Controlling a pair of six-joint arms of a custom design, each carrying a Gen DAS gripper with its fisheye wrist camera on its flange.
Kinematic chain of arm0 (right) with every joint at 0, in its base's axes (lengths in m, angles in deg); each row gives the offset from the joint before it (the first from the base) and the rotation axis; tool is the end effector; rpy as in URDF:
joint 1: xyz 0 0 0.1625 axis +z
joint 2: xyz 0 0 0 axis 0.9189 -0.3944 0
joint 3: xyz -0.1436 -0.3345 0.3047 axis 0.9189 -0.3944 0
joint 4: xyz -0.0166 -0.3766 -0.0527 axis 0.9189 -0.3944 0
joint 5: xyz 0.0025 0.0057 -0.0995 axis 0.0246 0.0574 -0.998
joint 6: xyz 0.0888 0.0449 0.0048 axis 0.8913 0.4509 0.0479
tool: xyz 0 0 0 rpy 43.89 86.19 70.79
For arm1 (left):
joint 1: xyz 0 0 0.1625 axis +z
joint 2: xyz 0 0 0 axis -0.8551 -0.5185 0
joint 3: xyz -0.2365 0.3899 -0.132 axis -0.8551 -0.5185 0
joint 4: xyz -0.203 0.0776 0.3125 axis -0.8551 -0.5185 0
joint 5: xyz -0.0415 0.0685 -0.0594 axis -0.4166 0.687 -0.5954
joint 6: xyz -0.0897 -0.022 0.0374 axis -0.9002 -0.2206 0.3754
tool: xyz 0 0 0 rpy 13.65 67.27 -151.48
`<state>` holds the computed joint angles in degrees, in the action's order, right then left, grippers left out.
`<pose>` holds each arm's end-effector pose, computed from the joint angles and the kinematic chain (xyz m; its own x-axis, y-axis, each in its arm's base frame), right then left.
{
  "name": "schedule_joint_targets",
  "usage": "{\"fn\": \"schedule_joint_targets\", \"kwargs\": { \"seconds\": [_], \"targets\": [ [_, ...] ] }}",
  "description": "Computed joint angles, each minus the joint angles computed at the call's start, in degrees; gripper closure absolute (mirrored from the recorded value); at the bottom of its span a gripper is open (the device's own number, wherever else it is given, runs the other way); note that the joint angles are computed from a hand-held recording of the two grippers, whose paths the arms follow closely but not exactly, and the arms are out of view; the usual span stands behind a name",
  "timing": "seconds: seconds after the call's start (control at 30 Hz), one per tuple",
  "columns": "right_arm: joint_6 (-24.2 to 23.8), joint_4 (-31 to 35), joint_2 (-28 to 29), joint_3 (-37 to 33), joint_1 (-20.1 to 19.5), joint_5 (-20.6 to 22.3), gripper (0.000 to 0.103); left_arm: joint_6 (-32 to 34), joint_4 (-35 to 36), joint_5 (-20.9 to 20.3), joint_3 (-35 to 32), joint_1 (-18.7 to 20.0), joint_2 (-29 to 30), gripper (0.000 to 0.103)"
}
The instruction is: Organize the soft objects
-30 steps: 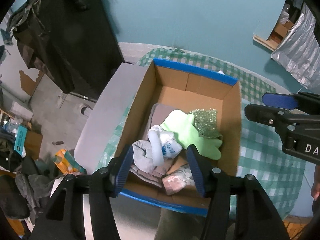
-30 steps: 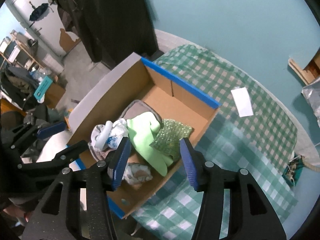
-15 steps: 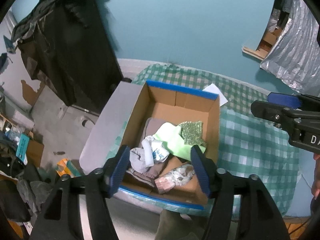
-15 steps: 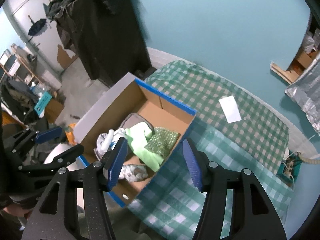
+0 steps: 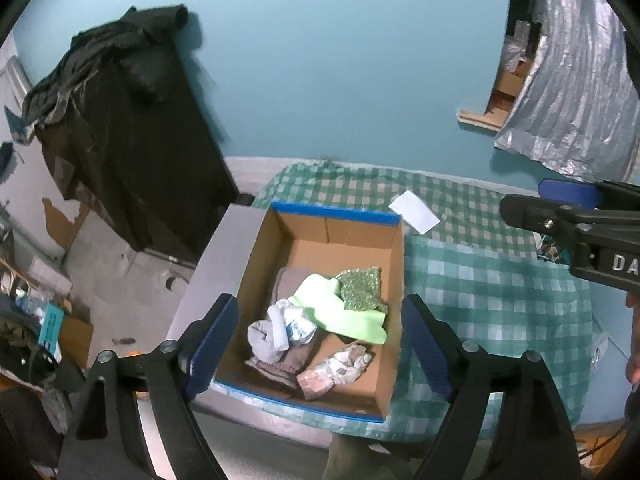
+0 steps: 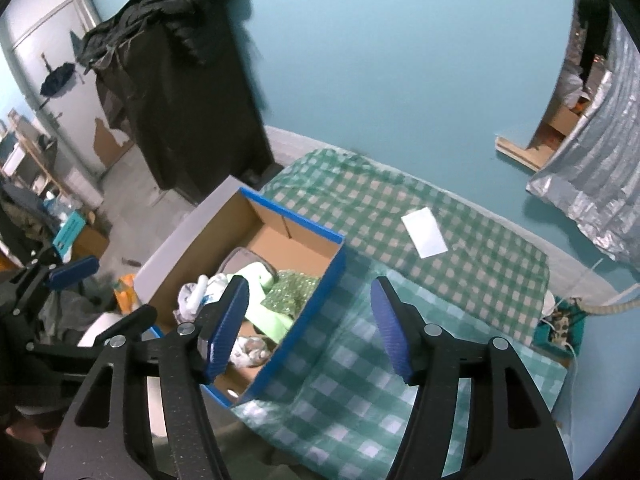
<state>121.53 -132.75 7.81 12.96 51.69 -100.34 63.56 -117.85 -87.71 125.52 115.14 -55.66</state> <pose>0.4333 -0.7014 0.2254 -0.7180 0.4460 0.5344 -0.0860 0.7050 -0.7040 -0.3089 -0.7956 0.3463 -0.4114 0.7441 -0.5265 0.8523 0.5188 0.0672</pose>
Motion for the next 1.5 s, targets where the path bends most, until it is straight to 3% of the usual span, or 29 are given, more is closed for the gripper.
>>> {"fn": "schedule_joint_targets", "kwargs": {
  "seconds": [0.23, 0.7, 1.5],
  "targets": [
    [3.61, -0.58, -1.46, 3.12, 0.76, -1.81, 0.038, 2.73, -4.11, -0.75, 3.79, -1.08, -1.90, 0.017],
    [10.15, 0.64, -3.99, 7.96, 1.50, -2.76, 0.038, 0.63, -0.73, -0.02, 4.15, -1.55, -2.21, 0.017],
    [11.13, 1.05, -4.43, 8.59, 1.68, -2.87, 0.038, 1.22, 0.31, -0.06, 4.33, -1.81, -2.54, 0.017]
  ]
}}
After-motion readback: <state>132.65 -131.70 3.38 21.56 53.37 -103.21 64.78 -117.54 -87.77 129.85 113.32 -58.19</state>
